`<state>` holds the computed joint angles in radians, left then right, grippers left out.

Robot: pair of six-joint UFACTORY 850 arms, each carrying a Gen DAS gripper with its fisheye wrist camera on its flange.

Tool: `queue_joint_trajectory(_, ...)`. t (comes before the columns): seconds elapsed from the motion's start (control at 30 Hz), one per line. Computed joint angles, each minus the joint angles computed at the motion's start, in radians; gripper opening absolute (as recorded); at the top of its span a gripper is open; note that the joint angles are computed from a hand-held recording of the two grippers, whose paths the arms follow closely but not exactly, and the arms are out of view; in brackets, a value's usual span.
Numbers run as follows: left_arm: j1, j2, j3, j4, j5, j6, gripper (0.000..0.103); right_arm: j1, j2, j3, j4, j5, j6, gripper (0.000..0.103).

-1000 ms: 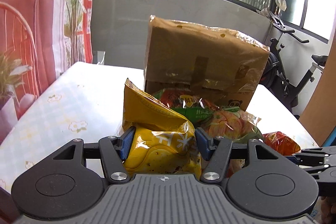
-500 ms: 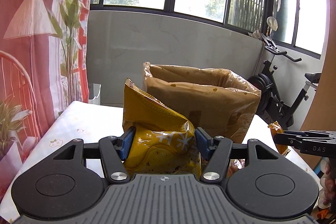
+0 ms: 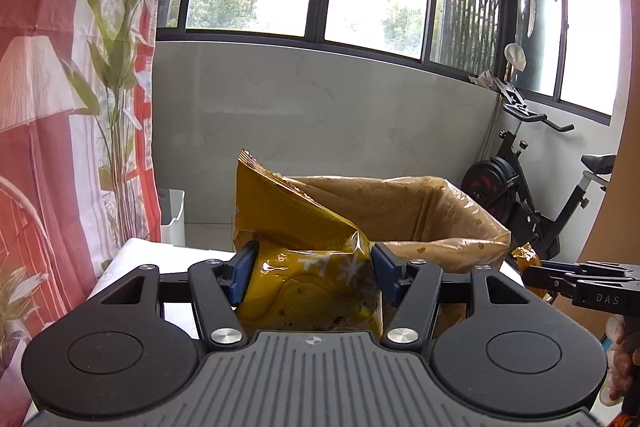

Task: Organize snacks
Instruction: 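Lift both held snacks and carry them over the open cardboard box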

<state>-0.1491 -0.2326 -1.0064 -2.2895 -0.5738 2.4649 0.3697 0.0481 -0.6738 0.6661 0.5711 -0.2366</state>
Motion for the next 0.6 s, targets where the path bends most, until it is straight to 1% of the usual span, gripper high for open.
queue_joint_trajectory(0.17,-0.032,-0.054,-0.105,0.000,0.021,-0.008,0.063,-0.037,-0.030,-0.058,-0.039,-0.020,0.010,0.034)
queue_joint_trajectory(0.27,-0.053,-0.104,-0.188,0.021,0.039,-0.035,0.063,-0.063,-0.059,-0.105,-0.066,-0.031,0.008,0.034)
queue_joint_trajectory(0.33,-0.074,-0.141,-0.241,0.004,0.056,-0.007,0.063,-0.084,-0.091,-0.148,-0.086,-0.039,0.009,0.034)
queue_joint_trajectory(0.37,-0.087,-0.160,-0.267,-0.029,0.072,0.028,0.063,-0.094,-0.110,-0.172,-0.083,-0.045,-0.003,0.034)
queue_joint_trajectory(0.5,-0.139,-0.248,-0.385,-0.120,0.160,0.139,0.063,-0.121,-0.217,-0.293,0.038,-0.076,-0.150,0.034)
queue_joint_trajectory(0.6,-0.166,-0.305,-0.454,-0.181,0.220,0.210,0.063,-0.137,-0.279,-0.361,0.095,-0.110,-0.202,0.034)
